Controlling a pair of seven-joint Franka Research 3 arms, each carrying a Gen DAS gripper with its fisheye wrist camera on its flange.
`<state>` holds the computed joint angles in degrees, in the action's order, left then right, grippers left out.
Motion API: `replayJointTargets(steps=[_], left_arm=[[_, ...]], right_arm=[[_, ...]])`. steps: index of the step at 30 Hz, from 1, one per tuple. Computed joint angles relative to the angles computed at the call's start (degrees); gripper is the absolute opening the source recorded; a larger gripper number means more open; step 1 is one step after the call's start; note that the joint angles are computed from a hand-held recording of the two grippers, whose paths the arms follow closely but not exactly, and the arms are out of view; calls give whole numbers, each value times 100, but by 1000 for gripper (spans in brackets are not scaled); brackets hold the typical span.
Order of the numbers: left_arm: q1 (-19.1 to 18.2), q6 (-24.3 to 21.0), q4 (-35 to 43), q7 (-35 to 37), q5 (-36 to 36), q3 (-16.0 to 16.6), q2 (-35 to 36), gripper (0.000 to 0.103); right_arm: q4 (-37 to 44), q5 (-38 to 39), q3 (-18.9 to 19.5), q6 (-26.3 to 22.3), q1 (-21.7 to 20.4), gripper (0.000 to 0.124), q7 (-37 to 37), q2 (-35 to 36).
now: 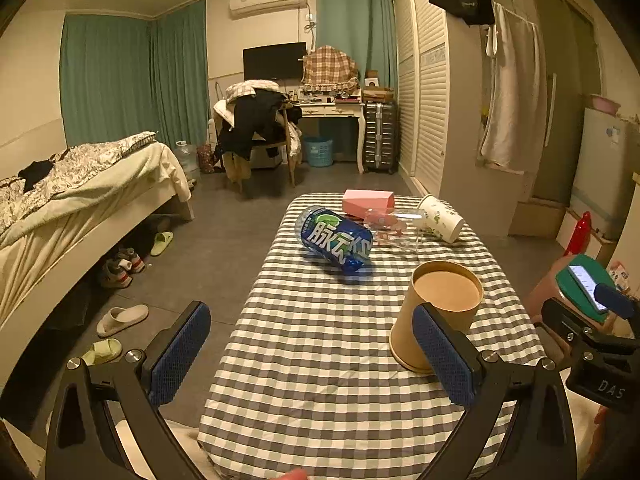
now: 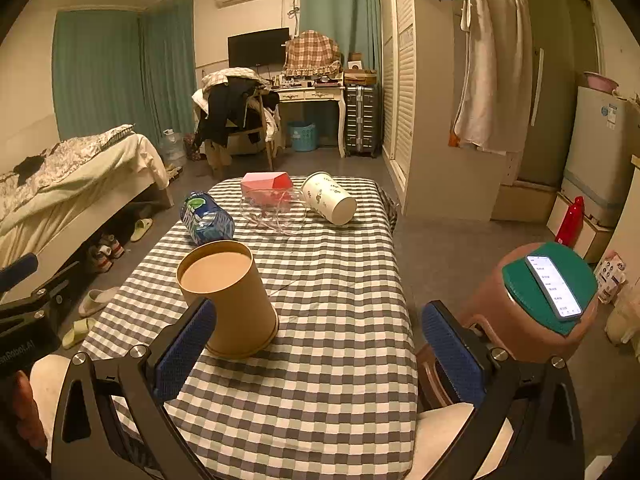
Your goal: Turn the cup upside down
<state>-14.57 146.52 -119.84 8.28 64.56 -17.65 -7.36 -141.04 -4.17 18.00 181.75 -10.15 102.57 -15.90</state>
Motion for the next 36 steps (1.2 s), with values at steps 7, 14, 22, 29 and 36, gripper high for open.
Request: replayJointTargets(steps=[7,14,22,29,36], left_arm=[[21,-4,-29,-34,-11,9,-30,103],[30,-4,-26,-17,-36,10,-29,103],[48,24,-54,-15,-40,8,-48,103],[50,34,-81,16,-61,5,-60,103],[52,11,-102,26,-86,0,-79,103]], right_arm=[[15,4,-12,-45,16,103,13,-4],[31,-98,-9,-80,20,103,89,3],[36,-171,-26,-93,30,103,151,6],[41,-211,-26,-94,30,103,186,16],[46,-242,-32,-101,33,103,212,15]])
